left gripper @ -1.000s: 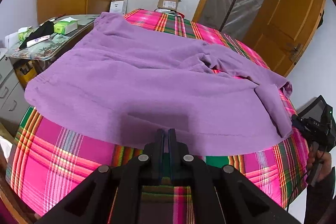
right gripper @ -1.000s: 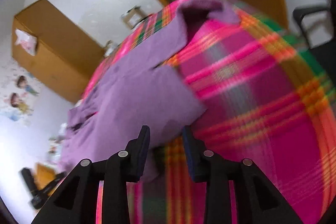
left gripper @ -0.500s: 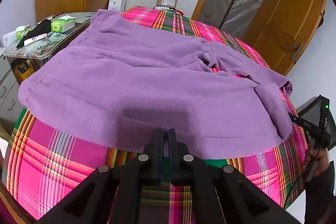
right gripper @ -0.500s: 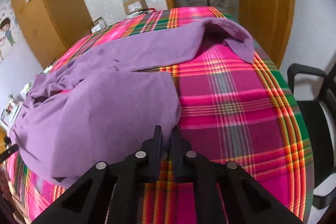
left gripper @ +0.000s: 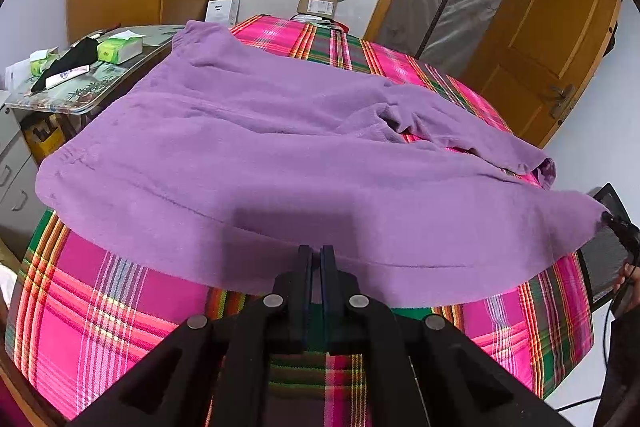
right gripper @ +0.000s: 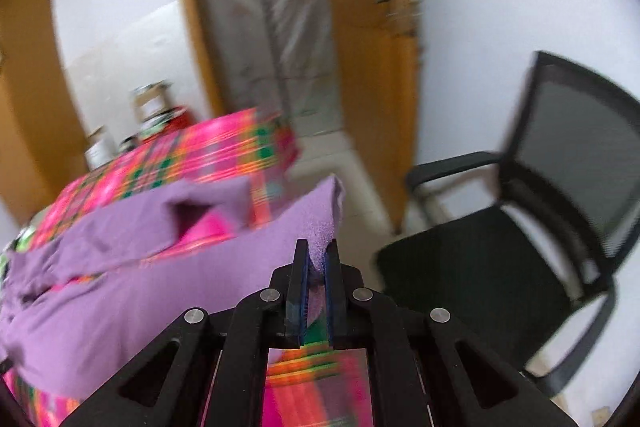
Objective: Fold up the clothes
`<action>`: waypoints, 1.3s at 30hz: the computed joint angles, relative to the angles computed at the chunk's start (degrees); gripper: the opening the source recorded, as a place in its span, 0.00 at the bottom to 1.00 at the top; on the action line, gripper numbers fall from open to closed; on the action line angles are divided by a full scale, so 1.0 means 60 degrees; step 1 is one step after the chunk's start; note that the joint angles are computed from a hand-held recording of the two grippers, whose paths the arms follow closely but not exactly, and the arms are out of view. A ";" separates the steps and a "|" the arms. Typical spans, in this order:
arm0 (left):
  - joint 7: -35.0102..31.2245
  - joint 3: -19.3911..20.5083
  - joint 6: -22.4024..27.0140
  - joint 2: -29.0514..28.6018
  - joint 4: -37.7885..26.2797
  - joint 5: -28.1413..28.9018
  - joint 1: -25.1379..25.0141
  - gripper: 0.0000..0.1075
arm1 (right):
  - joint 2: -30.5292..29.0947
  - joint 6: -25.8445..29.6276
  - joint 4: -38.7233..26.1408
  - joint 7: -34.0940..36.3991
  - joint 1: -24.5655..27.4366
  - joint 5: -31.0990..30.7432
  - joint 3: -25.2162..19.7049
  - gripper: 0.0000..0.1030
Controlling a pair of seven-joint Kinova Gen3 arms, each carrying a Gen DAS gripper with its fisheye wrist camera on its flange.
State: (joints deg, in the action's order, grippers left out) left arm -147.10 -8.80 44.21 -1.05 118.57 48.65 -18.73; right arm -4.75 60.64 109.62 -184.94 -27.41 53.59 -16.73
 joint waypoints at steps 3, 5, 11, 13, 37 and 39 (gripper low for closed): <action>-0.0020 -0.0037 -0.0035 -0.0016 0.0012 0.0033 -0.0034 0.03 | 0.0072 0.0434 -0.0190 0.0479 0.0143 -0.0614 0.0170 0.14; 0.0005 -0.0093 -0.0074 -0.0039 0.0017 0.0017 -0.0091 0.03 | 0.0121 0.0691 -0.0210 0.0549 0.0080 -0.0773 0.0100 0.23; 0.0036 -0.0407 -0.0162 -0.0133 0.0022 0.0020 -0.0435 0.06 | 0.0523 0.0022 -0.0162 0.0440 0.1023 0.0180 -0.2239 0.32; 0.0036 -0.0542 -0.0218 -0.0156 0.0058 0.0095 -0.0607 0.13 | 0.0673 -0.0755 -0.0290 0.1217 0.1536 0.0237 -0.3124 0.31; 0.0399 -0.0649 0.0120 0.1379 -0.0741 0.1522 -0.3075 0.32 | 0.4245 -0.3682 -0.3326 0.9548 -0.2182 -0.2394 -0.1390 0.31; 0.0468 -0.0532 0.0018 0.1441 -0.0807 0.1549 -0.3083 0.32 | 0.4251 -0.3701 -0.3407 0.9805 -0.2510 -0.2628 -0.0932 0.31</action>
